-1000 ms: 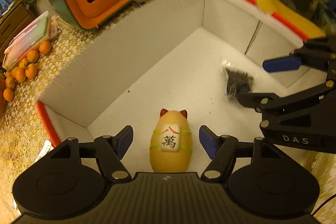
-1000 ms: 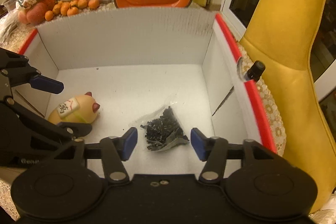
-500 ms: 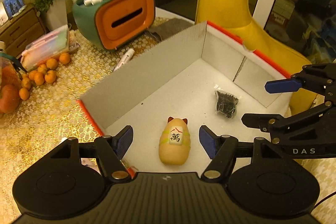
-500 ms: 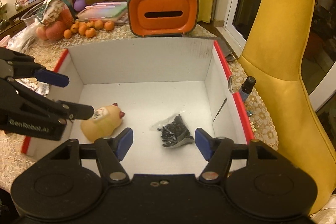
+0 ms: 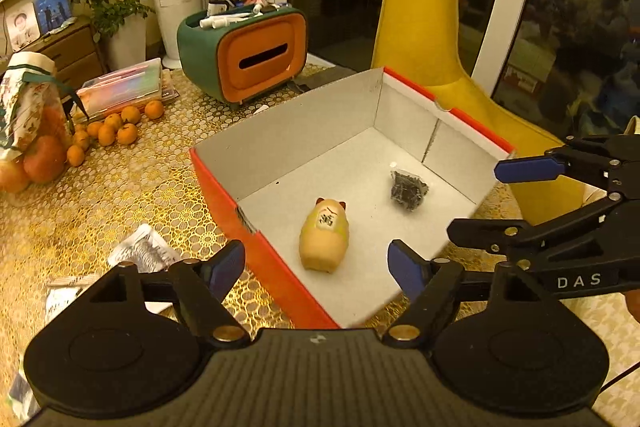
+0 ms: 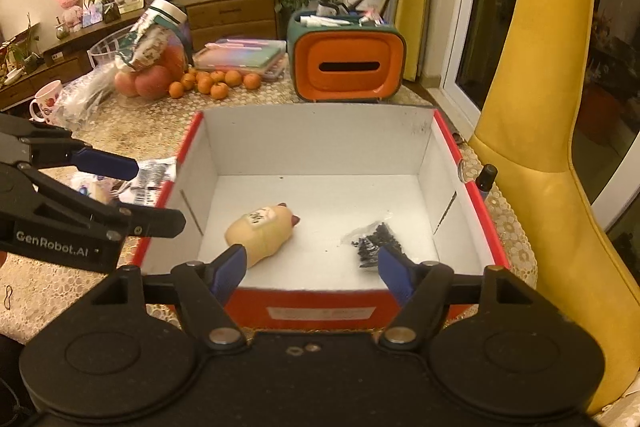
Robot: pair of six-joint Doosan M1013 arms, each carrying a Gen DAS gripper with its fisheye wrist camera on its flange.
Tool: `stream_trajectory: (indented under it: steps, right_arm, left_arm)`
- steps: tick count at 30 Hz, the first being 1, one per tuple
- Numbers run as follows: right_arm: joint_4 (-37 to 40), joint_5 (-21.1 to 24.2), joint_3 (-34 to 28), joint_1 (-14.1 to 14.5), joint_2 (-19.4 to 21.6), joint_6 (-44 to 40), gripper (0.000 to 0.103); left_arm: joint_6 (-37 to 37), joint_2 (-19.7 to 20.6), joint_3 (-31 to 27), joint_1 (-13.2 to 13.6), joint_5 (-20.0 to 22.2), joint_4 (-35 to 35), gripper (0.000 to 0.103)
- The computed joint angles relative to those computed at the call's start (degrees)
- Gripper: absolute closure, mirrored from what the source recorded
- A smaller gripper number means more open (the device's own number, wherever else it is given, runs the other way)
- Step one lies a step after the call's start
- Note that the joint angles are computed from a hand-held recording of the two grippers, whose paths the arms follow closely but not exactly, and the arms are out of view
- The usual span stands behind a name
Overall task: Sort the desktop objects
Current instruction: 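Withdraw both tools from the box back toward the pile of items, then grasp the white-and-blue tissue pack with the left tool while the right tool grasps the blueberry package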
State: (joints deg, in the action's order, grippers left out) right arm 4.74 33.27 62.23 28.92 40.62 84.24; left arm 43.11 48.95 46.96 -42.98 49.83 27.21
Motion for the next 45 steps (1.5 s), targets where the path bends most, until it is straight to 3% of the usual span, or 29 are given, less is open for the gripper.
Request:
stream_trajectory:
  steps: [8, 15, 18, 24, 30, 45]
  right_arm:
    - [0.69, -4.85, 4.21, 1.43, -2.44, 0.44, 0.021]
    - [3.52, -8.37, 7.07, 3.14, -4.05, -2.15, 0.008]
    - [9.05, -11.38, 8.84, 3.88, -4.84, -7.76, 0.001]
    - [6.25, -14.48, 9.74, 6.03, -4.97, -5.99, 0.001]
    - [2.31, -14.62, 8.3, 7.96, -3.66, -2.56, 0.001]
    - [2.57, -7.02, -2.13, 10.43, 3.39, -1.99, 0.001]
  left_arm:
    - [-10.13, -6.09, 11.24, -1.44, -5.01, 8.93, 0.002]
    - [-21.19, -11.24, 20.62, -2.27, -7.29, 17.46, 0.0]
    - [-27.46, -13.45, 24.88, -2.47, -8.51, 21.58, 0.0]
    - [-36.18, -17.41, 32.64, -2.42, -9.91, 25.99, 0.0]
    - [-41.02, -19.54, 37.84, -2.8, -7.67, 31.9, 0.0]
    - [-45.64, -21.36, 44.96, -0.7, -8.14, 36.68, 0.0]
